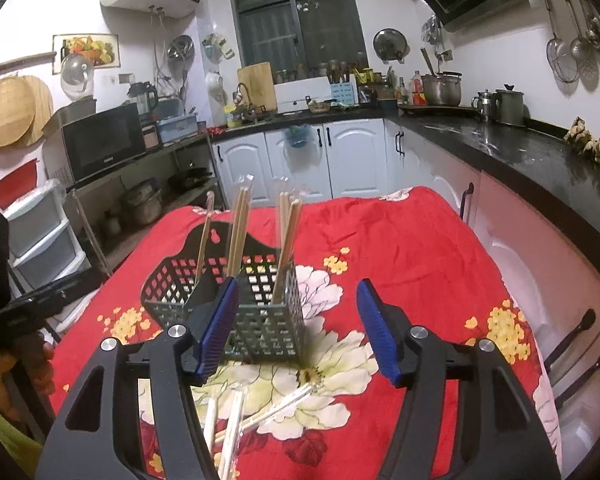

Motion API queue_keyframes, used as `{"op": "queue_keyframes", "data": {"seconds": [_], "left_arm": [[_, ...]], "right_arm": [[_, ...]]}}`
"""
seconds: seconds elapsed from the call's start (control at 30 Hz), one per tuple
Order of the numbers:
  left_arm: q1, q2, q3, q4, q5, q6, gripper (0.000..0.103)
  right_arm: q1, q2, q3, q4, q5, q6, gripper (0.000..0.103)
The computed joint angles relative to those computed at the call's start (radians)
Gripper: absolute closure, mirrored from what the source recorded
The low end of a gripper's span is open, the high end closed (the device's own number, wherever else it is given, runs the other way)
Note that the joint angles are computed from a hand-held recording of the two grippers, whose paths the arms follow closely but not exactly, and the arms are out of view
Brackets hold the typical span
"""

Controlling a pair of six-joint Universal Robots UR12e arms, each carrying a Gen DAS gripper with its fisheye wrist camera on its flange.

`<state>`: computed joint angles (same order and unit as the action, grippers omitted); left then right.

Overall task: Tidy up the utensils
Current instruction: 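Withdraw both tools from the caddy down to the chopstick pile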

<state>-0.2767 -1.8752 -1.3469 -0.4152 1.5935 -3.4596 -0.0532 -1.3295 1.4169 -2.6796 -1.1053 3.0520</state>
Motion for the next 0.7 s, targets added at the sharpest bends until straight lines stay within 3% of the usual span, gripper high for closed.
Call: {"op": "queue_keyframes", "data": {"seconds": [0.7], "left_arm": [[0.018,-0.006,-0.041,-0.160,-0.065,-0.084,0.011]], "right_arm": [[0.058,0.043,-0.031,0.246,-0.047,-0.181,0.044]]}}
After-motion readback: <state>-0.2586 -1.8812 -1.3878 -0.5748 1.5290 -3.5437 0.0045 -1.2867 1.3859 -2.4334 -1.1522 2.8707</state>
